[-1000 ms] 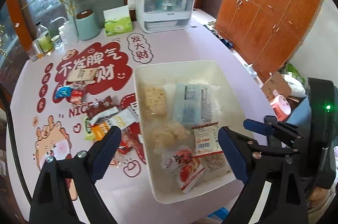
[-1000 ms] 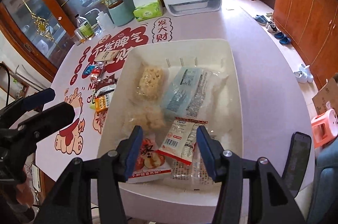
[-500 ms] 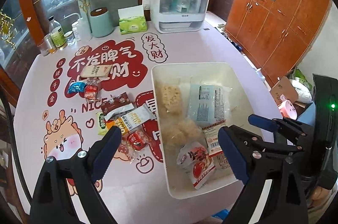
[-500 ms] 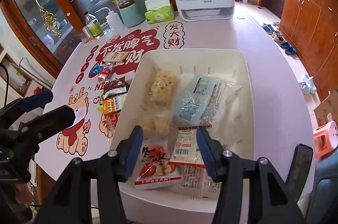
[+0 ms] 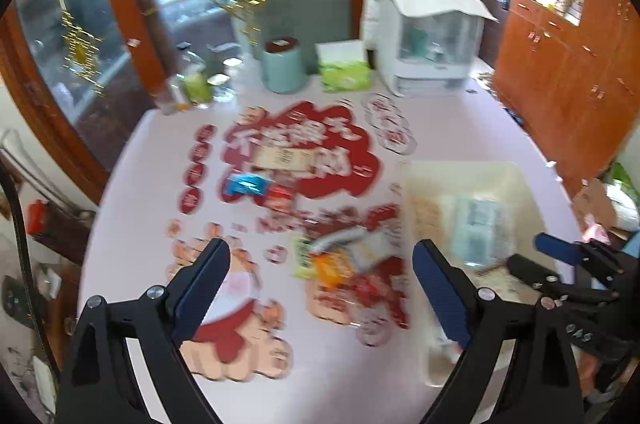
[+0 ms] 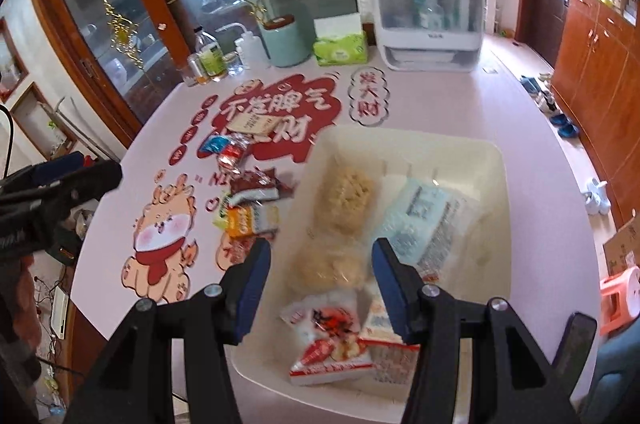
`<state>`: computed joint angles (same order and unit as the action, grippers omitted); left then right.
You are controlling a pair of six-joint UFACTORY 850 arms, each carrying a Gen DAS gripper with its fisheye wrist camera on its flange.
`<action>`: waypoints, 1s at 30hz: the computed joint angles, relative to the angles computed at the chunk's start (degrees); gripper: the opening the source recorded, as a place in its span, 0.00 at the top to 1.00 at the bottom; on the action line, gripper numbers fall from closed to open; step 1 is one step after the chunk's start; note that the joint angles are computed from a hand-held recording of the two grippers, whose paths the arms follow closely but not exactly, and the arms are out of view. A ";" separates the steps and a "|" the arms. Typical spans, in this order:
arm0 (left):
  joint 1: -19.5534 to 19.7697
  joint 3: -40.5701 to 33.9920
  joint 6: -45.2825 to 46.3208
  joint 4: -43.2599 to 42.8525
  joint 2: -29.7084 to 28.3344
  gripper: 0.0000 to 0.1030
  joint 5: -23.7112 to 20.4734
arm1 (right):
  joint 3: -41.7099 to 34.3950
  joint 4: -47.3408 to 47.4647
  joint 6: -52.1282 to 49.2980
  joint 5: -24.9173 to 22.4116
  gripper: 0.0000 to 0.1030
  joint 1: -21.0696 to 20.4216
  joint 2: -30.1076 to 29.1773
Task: Organize snacks
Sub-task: 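Move both open tools back over the remaining snacks on the table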
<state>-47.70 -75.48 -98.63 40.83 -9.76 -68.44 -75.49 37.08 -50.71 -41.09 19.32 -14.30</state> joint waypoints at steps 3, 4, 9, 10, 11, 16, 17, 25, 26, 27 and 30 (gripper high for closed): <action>0.64 2.97 -0.01 1.18 2.89 0.09 -3.51 | -0.79 -0.45 0.59 1.10 0.48 2.04 -0.16; 0.91 3.99 0.02 1.41 3.83 0.09 -4.15 | -0.96 -0.80 1.10 1.58 0.48 2.70 -0.15; 4.21 10.73 0.89 2.86 10.11 0.08 -2.55 | -2.29 -3.99 6.26 4.66 0.48 6.65 -0.75; 5.27 12.39 1.44 3.26 11.63 0.08 -1.38 | -2.89 -5.72 8.85 5.69 0.48 7.97 -1.14; 6.32 13.85 2.14 3.61 13.01 0.08 -0.13 | -3.46 -7.30 11.27 6.49 0.48 9.01 -1.50; 14.67 21.19 10.20 3.85 20.17 0.08 9.52 | -7.05 -19.20 28.36 10.53 0.48 15.00 -3.80; 16.81 22.37 12.65 3.59 21.25 0.08 11.66 | -7.55 -20.57 30.57 10.89 0.48 15.75 -4.21; 31.92 26.97 33.90 -2.88 21.80 0.08 27.70 | -18.43 -28.45 50.38 8.43 0.48 21.73 -14.39; 33.03 27.28 35.28 -2.54 21.10 0.08 29.57 | -19.85 -28.18 51.11 8.20 0.48 22.00 -15.77; 34.11 27.62 36.38 -1.86 20.21 0.08 31.38 | -20.75 -27.78 51.33 8.12 0.48 22.19 -16.76; 37.44 28.22 42.57 -3.66 15.13 0.09 38.36 | -24.91 -30.65 55.30 7.63 0.48 23.24 -21.40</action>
